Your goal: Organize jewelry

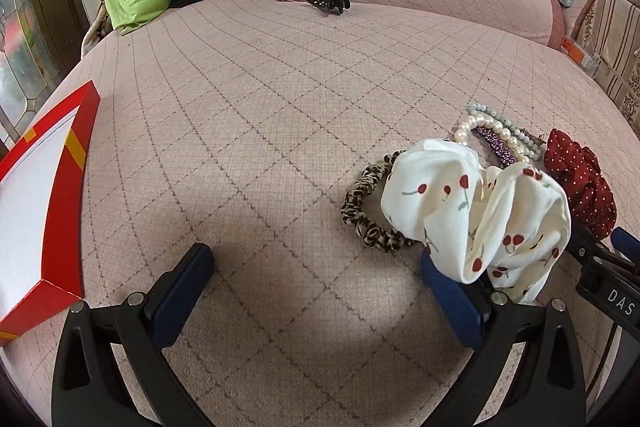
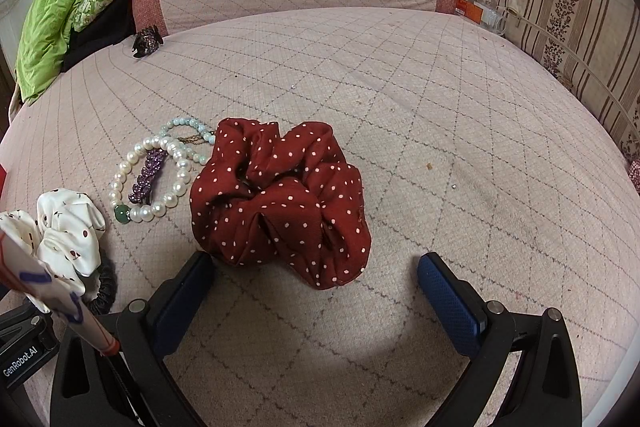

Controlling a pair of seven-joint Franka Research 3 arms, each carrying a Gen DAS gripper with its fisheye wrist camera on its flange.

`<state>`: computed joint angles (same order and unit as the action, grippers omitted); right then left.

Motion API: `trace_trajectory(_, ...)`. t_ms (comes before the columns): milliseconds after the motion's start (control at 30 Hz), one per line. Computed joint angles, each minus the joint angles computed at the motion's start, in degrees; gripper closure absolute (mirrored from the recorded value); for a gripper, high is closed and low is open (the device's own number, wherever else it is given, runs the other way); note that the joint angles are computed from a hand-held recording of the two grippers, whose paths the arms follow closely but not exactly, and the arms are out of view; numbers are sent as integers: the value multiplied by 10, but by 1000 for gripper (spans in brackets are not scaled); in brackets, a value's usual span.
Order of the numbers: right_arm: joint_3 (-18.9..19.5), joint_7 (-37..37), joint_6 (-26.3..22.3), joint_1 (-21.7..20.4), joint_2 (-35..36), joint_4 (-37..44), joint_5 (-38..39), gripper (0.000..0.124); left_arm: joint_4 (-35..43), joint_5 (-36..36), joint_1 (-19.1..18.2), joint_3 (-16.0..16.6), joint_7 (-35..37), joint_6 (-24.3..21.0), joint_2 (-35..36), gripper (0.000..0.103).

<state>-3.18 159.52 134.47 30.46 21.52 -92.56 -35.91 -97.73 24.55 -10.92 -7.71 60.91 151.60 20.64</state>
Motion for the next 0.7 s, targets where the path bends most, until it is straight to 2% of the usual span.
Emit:
trace_trajectory(333,-1,-2,0,-1,2,0,0,21,-4,1,1,1,1,3,-2,0)
trace_trajectory(400,-1,-9,-22,4,13,18,-3,21,-4,-14,8,-5,11,3,-2,0)
trace_trajectory(467,-1,-6,-2,-1,6,5,3,21,-10,-36,23,-21,60,2,-9,0)
trace_trajectory(500,1,-9,11,-7,2,-2,11,21,-20,-44,19,-13,75,13,-16,0)
trace_trajectory(533,3,-19,22,-11,-3,-10,16,21,-50,-17,18,-6,48,42,-35,0)
trace_trajectory(600,20,-84,45,-32,-19,-27,62,21,-100,5,15,12,-3,84,-73,0)
trace_trajectory(667,17,-83,65,-31,-40,-55,68,21,-154,-16,33,6,-14,122,-114,0)
trace_trajectory(700,13,-55,84,-26,-65,-88,59,21,-170,-6,34,9,-26,131,-129,0)
